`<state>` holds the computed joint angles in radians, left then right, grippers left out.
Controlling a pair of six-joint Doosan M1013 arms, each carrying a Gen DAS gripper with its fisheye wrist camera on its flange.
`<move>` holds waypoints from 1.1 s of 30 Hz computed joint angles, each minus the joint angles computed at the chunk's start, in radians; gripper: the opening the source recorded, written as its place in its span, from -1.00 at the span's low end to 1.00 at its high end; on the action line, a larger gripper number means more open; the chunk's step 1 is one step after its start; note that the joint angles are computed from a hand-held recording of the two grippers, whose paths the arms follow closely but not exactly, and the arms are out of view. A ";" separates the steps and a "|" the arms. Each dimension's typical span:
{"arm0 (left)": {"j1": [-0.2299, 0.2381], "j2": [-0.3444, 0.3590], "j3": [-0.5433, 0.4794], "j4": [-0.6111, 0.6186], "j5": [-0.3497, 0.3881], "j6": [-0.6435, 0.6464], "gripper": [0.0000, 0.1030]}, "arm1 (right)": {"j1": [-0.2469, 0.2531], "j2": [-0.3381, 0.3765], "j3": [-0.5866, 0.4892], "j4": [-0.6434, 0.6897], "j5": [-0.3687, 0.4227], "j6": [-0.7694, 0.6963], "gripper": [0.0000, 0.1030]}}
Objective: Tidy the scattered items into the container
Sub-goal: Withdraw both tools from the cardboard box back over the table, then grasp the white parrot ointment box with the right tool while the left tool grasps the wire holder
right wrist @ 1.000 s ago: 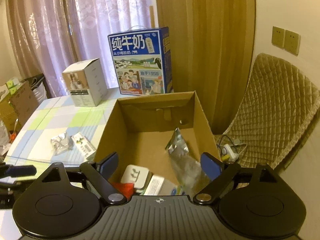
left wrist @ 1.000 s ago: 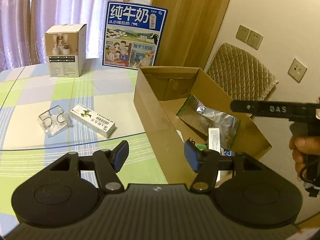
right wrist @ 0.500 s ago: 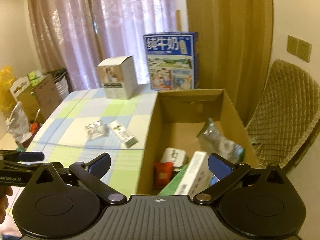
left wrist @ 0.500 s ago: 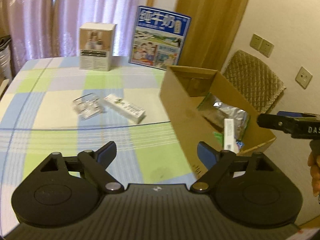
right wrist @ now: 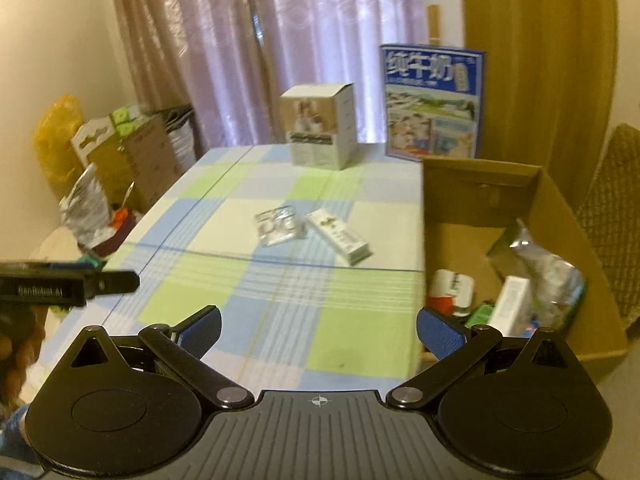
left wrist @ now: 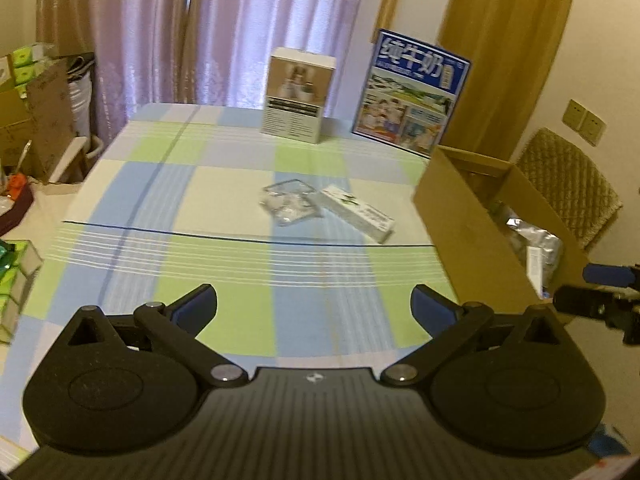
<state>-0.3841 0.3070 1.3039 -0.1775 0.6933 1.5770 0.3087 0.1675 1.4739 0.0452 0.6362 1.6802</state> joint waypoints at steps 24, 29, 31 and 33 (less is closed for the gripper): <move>0.051 0.244 -0.290 -0.096 0.175 0.503 0.97 | -0.018 0.294 -0.350 0.091 0.255 -0.453 0.96; 0.051 0.320 -0.388 -0.101 0.224 0.604 0.97 | -0.032 0.380 -0.466 0.084 0.326 -0.526 0.95; 0.052 0.348 -0.423 -0.112 0.243 0.638 0.97 | -0.039 0.414 -0.514 0.088 0.363 -0.551 0.94; 0.053 0.376 -0.459 -0.119 0.258 0.665 0.97 | -0.043 0.446 -0.561 0.081 0.403 -0.572 0.91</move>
